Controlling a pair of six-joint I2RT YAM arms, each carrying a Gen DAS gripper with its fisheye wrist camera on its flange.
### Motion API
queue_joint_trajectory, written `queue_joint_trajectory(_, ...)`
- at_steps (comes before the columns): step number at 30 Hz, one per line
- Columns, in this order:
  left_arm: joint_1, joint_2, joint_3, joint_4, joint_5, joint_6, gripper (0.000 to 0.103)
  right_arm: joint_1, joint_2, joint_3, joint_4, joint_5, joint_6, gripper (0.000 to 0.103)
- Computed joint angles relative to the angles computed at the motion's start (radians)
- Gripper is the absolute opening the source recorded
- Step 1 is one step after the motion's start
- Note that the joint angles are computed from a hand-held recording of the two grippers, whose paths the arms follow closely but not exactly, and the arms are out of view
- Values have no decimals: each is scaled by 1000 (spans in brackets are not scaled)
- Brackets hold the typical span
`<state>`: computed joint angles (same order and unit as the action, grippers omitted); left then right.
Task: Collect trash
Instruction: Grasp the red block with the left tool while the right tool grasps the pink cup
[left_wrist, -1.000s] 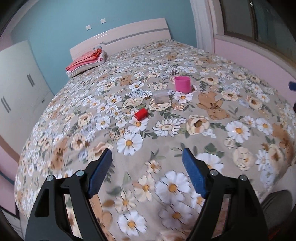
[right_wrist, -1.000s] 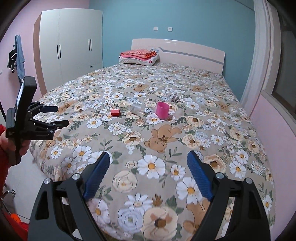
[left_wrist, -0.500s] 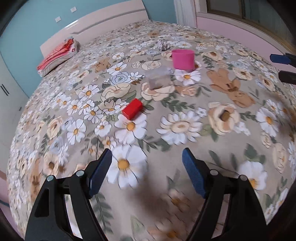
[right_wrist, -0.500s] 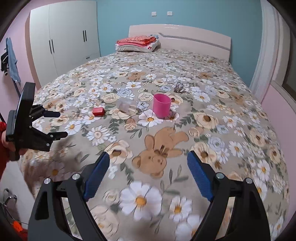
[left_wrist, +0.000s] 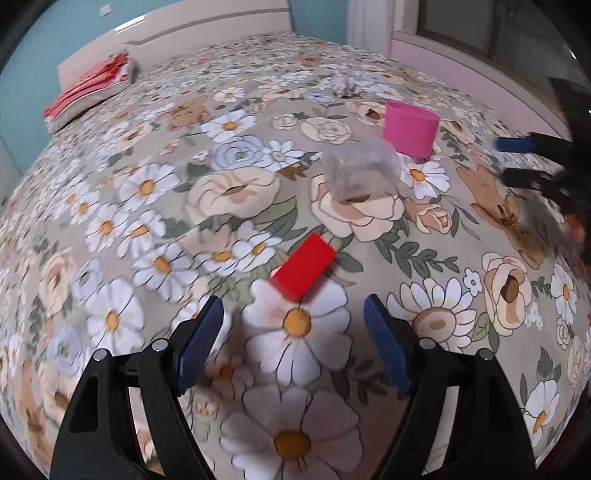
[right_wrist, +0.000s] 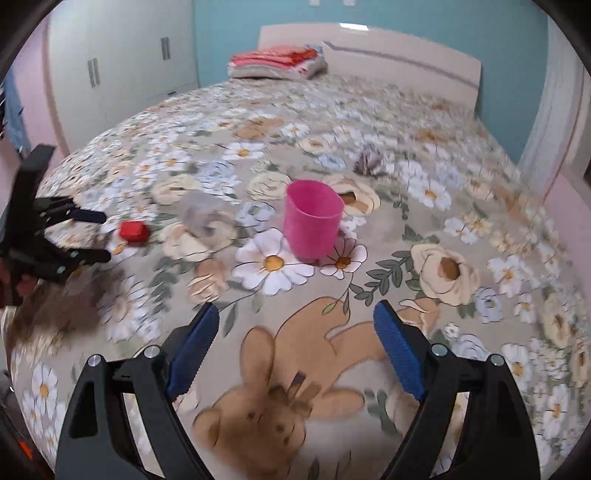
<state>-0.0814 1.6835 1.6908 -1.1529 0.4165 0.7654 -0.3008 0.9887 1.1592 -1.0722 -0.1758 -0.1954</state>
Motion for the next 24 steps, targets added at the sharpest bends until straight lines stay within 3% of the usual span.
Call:
queue_joint_trajectory(9, -42, 65, 10, 73, 13, 10, 77, -52, 250, 36, 135, -69, 28, 87)
queue_joint_trajectory(15, -78, 84, 0, 136, -14, -33, 75, -17, 359, 80, 210, -34, 42, 87)
queue_joint_trajectory(20, -92, 75, -14, 146, -15, -57, 41, 6, 406, 96, 267, -19, 46, 87)
queue_joint_trajectory(23, -95, 73, -19, 147, -22, -96, 39, 11, 423, 102, 281, -44, 66, 84)
queue_joint_trajectory(24, -97, 63, -31, 155, -28, -114, 37, 13, 435, 107, 275, -53, 75, 75)
